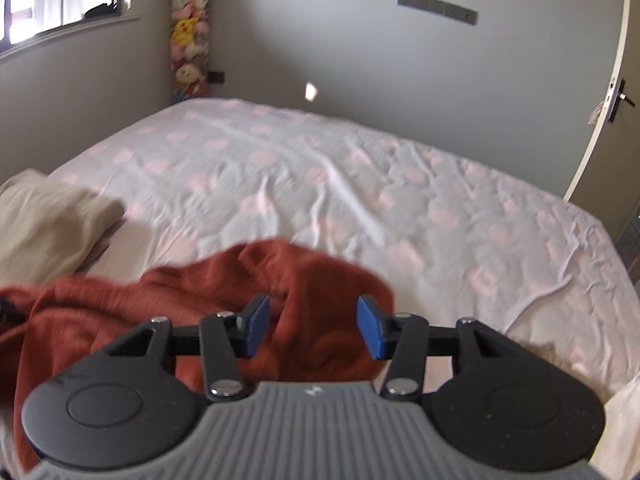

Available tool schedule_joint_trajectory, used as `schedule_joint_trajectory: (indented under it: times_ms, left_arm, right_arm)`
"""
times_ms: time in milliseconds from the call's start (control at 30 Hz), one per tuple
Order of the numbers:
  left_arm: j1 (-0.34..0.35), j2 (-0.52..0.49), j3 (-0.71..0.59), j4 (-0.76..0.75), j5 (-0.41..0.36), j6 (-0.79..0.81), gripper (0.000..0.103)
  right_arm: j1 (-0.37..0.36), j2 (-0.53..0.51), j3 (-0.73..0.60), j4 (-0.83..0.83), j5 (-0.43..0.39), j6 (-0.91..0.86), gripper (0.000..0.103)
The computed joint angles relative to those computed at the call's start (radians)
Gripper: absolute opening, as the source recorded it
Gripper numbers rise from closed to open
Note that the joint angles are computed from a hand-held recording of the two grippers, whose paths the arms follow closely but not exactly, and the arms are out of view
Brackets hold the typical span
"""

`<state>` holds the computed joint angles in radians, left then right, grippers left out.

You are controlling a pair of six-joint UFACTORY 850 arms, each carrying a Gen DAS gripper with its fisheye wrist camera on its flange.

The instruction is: Fold clothes

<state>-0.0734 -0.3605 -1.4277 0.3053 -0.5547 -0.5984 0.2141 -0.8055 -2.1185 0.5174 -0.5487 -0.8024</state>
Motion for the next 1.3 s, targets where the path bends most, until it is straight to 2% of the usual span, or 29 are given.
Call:
schedule_joint_trajectory:
  times_ms: [100, 200, 333, 400, 500, 633, 733, 767, 833, 867, 933, 967, 1000, 1100, 1300]
  left_arm:
    - [-0.027, 0.024, 0.035, 0.113, 0.01, -0.111, 0.042]
    - [-0.041, 0.042, 0.076, 0.19, 0.046, -0.225, 0.045]
    - [-0.041, 0.087, 0.184, 0.316, 0.189, -0.438, 0.047]
    - [-0.04, 0.098, 0.222, 0.343, 0.232, -0.501, 0.047]
    - [-0.042, 0.092, 0.234, 0.338, 0.229, -0.511, 0.047]
    - [-0.036, 0.088, 0.248, 0.414, 0.236, -0.617, 0.047]
    - [-0.027, 0.075, 0.25, 0.368, 0.249, -0.583, 0.047]
    - [-0.027, 0.067, 0.245, 0.352, 0.243, -0.562, 0.047]
    - [-0.028, 0.054, 0.235, 0.331, 0.227, -0.529, 0.047]
    - [-0.029, 0.049, 0.23, 0.329, 0.223, -0.522, 0.047]
    - [-0.03, 0.044, 0.225, 0.326, 0.22, -0.513, 0.047]
    - [-0.031, 0.043, 0.225, 0.326, 0.219, -0.511, 0.047]
    - [-0.032, 0.042, 0.224, 0.325, 0.216, -0.507, 0.047]
    - [-0.034, 0.041, 0.224, 0.327, 0.203, -0.5, 0.047]
    - [-0.043, 0.042, 0.22, 0.343, 0.179, -0.519, 0.048]
  right_arm:
    - [-0.012, 0.108, 0.215, 0.108, 0.016, -0.112, 0.052]
    - [-0.02, 0.164, 0.352, 0.172, -0.006, -0.137, 0.052]
    - [-0.025, 0.195, 0.474, 0.26, -0.022, -0.122, 0.053]
    - [-0.023, 0.189, 0.495, 0.289, -0.034, -0.08, 0.055]
    - [-0.009, 0.166, 0.495, 0.281, -0.046, -0.003, 0.055]
    - [0.008, 0.131, 0.495, 0.264, -0.058, 0.089, 0.056]
    - [0.015, 0.104, 0.496, 0.277, -0.061, 0.127, 0.063]
    - [0.017, 0.104, 0.505, 0.301, -0.051, 0.114, 0.068]
    - [0.033, 0.108, 0.513, 0.287, -0.021, 0.107, 0.07]
    - [0.044, 0.114, 0.52, 0.269, -0.001, 0.102, 0.066]
    - [0.054, 0.126, 0.537, 0.291, 0.022, 0.05, 0.051]
    - [0.053, 0.131, 0.545, 0.326, 0.021, 0.014, 0.039]
    - [0.054, 0.139, 0.555, 0.342, 0.028, -0.006, 0.034]
    - [0.056, 0.171, 0.589, 0.371, 0.066, -0.039, 0.026]
    - [0.034, 0.291, 0.676, 0.421, 0.199, -0.103, 0.022]
